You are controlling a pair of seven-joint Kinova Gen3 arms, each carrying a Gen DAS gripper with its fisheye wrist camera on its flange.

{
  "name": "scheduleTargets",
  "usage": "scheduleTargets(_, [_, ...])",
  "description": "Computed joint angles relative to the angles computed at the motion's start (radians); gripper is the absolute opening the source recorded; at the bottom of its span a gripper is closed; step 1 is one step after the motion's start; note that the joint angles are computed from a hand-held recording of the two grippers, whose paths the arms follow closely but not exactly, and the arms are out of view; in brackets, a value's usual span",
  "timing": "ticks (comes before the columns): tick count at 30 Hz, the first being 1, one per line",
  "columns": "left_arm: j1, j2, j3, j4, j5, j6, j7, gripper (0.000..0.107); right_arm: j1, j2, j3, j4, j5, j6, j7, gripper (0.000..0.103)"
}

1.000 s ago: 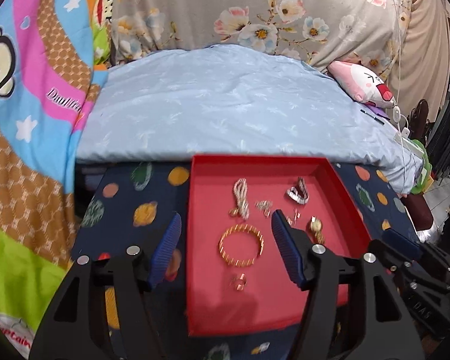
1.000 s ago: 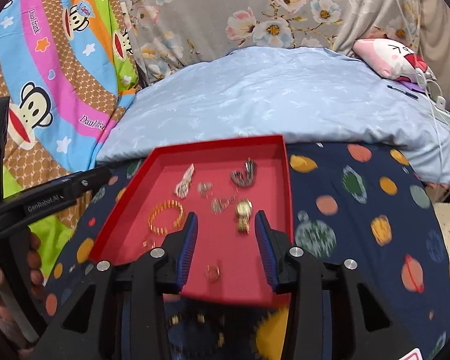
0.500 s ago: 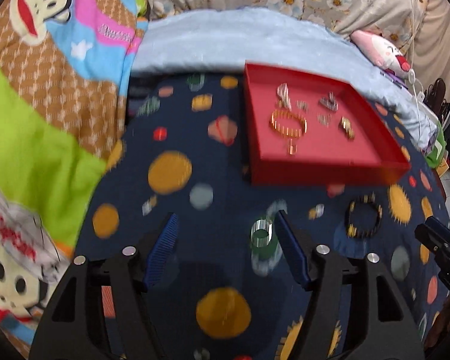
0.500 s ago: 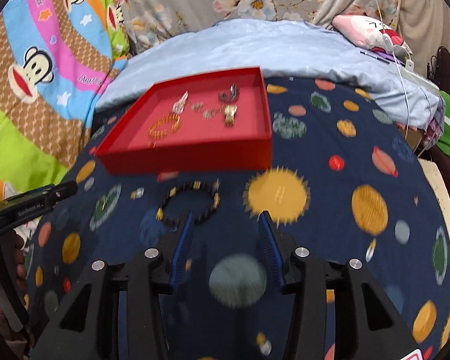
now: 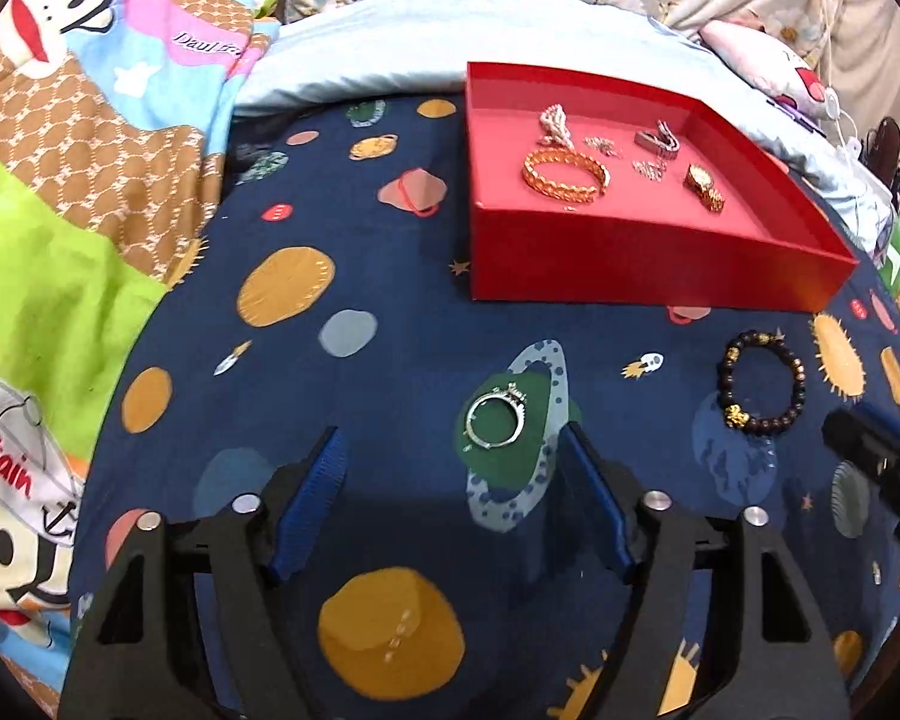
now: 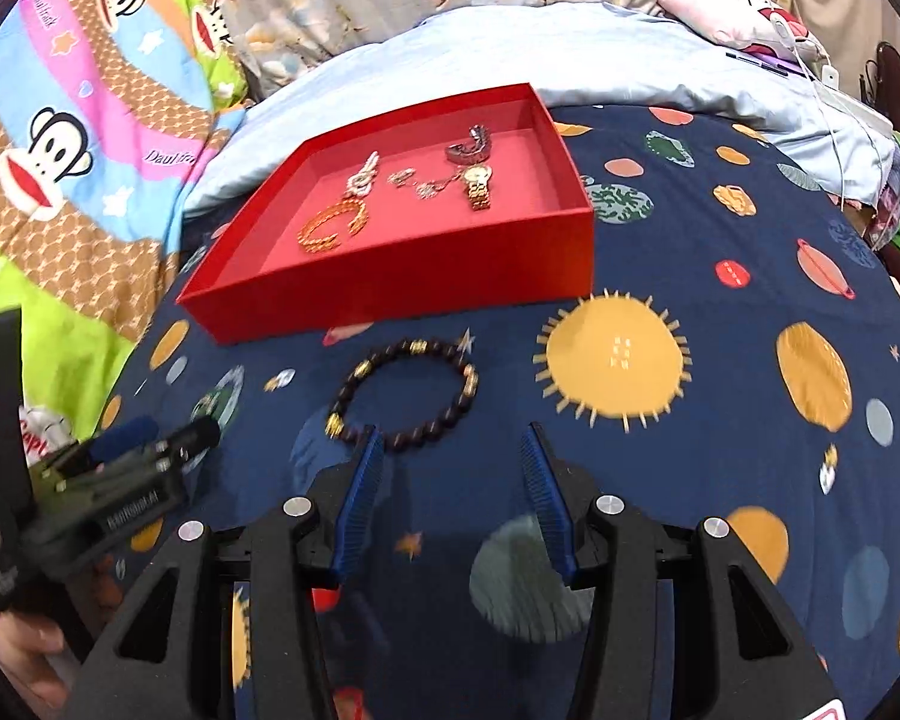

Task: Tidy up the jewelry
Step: 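Grasp the silver ring with the left tool while the right tool grasps the black bead bracelet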

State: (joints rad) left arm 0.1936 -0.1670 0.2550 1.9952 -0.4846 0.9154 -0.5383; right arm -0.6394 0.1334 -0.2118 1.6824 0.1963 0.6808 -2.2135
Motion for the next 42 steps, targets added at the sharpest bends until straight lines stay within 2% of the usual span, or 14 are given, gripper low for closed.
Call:
scheduleTargets(3, [-0.002,0.007,0.01,0.008,-0.036,-0.015,0.028,0.065,-0.009,0.032,0.008,-0.032,0.021,0.012,-0.007,0.048])
scheduleTargets(6, [-0.001,0.007,0.009,0.017,-0.056,-0.034,0.038,0.056,-0.012,0.056,0.016,-0.053,0.023,0.012,0.0,0.048])
scheduleTargets(8, [0.001,0.002,0.007,0.022,-0.06,-0.047,0.031,0.042,-0.018,0.072,0.021,-0.068,0.028,0.013,0.004,0.048])
scheduleTargets(14, [-0.003,-0.015,-0.016,0.029,-0.015,-0.087,-0.027,0.019,-0.041,0.101,0.035,-0.094,0.043,0.017,0.013,0.046])
scheduleTargets(15, [-0.007,-0.019,-0.019,0.03,-0.004,-0.092,-0.037,0.019,-0.047,0.104,0.038,-0.096,0.05,0.017,0.01,0.044])
scheduleTargets(20, [-0.022,-0.034,-0.02,0.031,0.049,-0.102,-0.093,0.019,-0.056,0.106,0.044,-0.098,0.058,0.024,0.005,0.018])
scheduleTargets(23, [-0.026,-0.047,-0.033,0.033,0.105,-0.115,-0.142,0.019,-0.057,0.105,0.048,-0.098,0.062,0.035,-0.006,0.009])
scheduleTargets(29, [-0.044,-0.07,-0.023,0.039,0.161,-0.117,-0.182,0.019,-0.046,0.086,0.04,-0.079,0.049,0.028,0.0,0.005])
scheduleTargets(42, [-0.066,-0.131,0.005,0.023,0.229,-0.089,-0.229,0.019,-0.011,-0.034,0.009,-0.009,0.071,0.012,-0.032,0.004])
